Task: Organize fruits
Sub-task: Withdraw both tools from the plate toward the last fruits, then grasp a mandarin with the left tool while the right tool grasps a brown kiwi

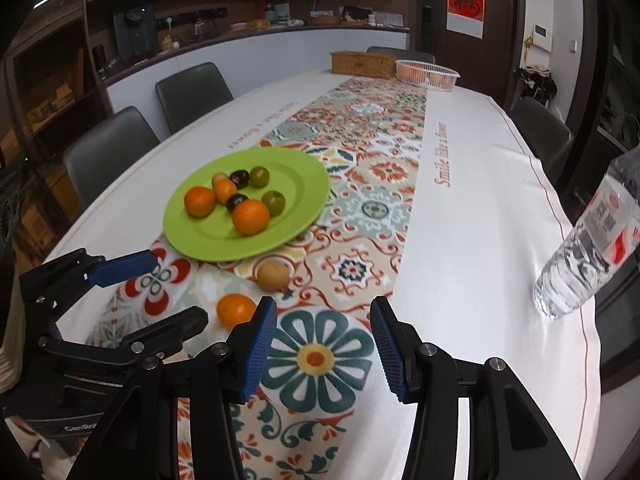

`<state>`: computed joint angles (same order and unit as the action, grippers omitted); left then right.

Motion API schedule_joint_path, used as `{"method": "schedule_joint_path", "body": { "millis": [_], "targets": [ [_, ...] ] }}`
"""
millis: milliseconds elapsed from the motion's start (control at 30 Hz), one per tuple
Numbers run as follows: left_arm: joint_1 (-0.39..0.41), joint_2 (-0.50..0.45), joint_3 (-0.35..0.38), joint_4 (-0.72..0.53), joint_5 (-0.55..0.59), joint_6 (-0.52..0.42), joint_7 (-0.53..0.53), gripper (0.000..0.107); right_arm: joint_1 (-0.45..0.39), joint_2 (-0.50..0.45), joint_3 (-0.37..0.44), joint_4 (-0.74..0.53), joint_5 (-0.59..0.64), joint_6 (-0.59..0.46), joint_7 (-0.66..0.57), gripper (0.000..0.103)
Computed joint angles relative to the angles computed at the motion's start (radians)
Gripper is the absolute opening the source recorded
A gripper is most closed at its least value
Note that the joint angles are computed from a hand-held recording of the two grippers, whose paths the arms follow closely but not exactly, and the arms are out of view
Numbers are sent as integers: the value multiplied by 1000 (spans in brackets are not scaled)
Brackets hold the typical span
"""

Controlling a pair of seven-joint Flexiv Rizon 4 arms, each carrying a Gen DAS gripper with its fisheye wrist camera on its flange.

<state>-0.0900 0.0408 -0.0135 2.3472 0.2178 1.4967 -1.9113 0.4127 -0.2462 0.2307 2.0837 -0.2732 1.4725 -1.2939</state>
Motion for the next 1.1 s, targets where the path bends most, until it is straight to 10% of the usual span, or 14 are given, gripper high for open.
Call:
{"method": "schedule_joint_path", "body": {
  "millis": [533,967,1100],
  "targets": [
    [-46,-129,-35,25,-406,66,297,48,-10,-38,-6,-11,18,-41,7,49],
    [-66,-110,11,29,-367,61,258,39,-28,-69,38,-57,80,-72,-43,49],
    [-61,-66,82,-19,-98,-27,44,39,-32,-83,66,-82,109,-81,-84,49]
  ]
}}
